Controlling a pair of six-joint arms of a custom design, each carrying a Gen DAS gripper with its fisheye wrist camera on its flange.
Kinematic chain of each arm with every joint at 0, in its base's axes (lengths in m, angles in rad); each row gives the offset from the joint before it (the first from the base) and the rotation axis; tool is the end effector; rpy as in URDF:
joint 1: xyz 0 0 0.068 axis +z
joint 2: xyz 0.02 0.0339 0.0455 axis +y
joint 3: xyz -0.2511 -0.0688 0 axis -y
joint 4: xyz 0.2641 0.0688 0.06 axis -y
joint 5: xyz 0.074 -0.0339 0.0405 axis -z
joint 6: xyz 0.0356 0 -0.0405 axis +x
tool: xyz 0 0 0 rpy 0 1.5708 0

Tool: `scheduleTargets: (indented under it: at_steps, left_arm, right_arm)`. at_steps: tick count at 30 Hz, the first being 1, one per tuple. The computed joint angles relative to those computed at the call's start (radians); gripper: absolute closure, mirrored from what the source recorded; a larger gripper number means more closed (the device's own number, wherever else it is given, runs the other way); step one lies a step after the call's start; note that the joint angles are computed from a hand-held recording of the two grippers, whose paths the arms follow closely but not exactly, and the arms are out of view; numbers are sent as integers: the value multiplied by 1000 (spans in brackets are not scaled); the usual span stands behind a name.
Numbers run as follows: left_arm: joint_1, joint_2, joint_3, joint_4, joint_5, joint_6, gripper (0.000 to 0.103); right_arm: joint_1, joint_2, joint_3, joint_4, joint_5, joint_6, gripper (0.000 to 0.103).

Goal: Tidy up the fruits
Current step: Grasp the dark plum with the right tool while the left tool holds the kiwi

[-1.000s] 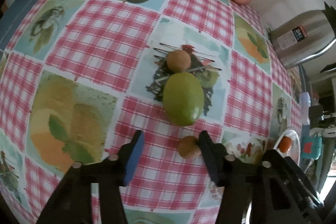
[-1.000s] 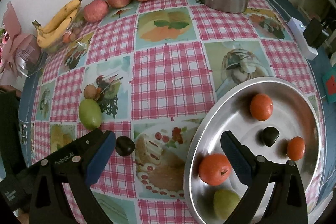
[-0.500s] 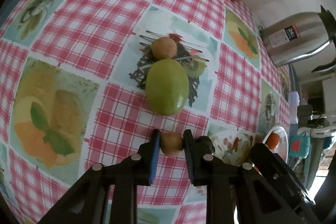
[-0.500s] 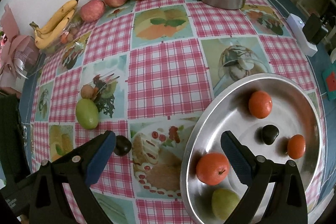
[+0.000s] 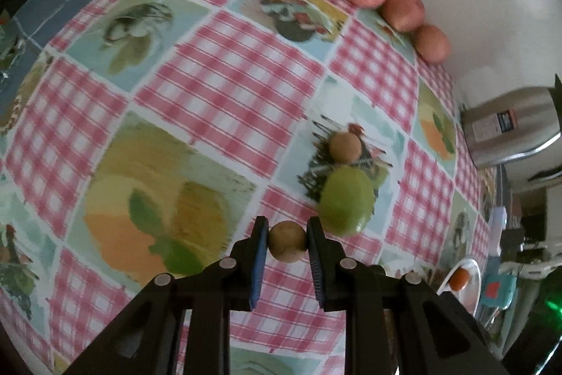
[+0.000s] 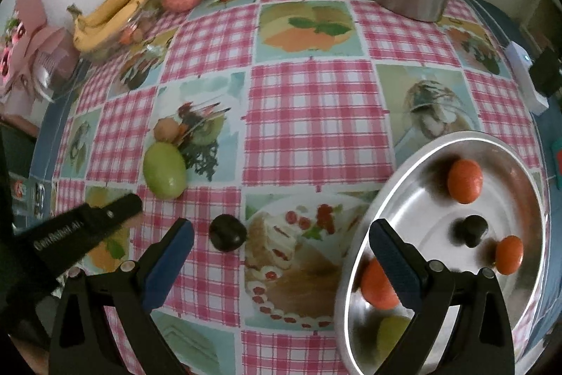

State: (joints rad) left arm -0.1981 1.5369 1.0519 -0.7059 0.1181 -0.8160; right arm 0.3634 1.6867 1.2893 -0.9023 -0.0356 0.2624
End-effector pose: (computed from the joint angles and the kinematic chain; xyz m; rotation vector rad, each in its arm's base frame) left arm 0.3067 -0.0658 0.1929 -0.8321 2.7131 -0.4116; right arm 0.3221 0.1239 0.2105 -0.1529 2.8857 0.1703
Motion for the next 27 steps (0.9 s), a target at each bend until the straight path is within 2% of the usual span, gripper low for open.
scheduleTargets:
  at_steps: [6, 21, 27]
  left_arm:
    - [16, -26, -19, -14, -45, -24, 79]
    - [27, -25, -30, -7, -21, -32, 79]
    - [29, -17, -29, -3, -18, -33, 79]
  right_arm:
    - [54, 38, 15, -5, 25, -11, 3]
    - [132, 149, 32, 5, 120, -26, 3]
    - [148, 177, 27, 31, 126, -7, 3]
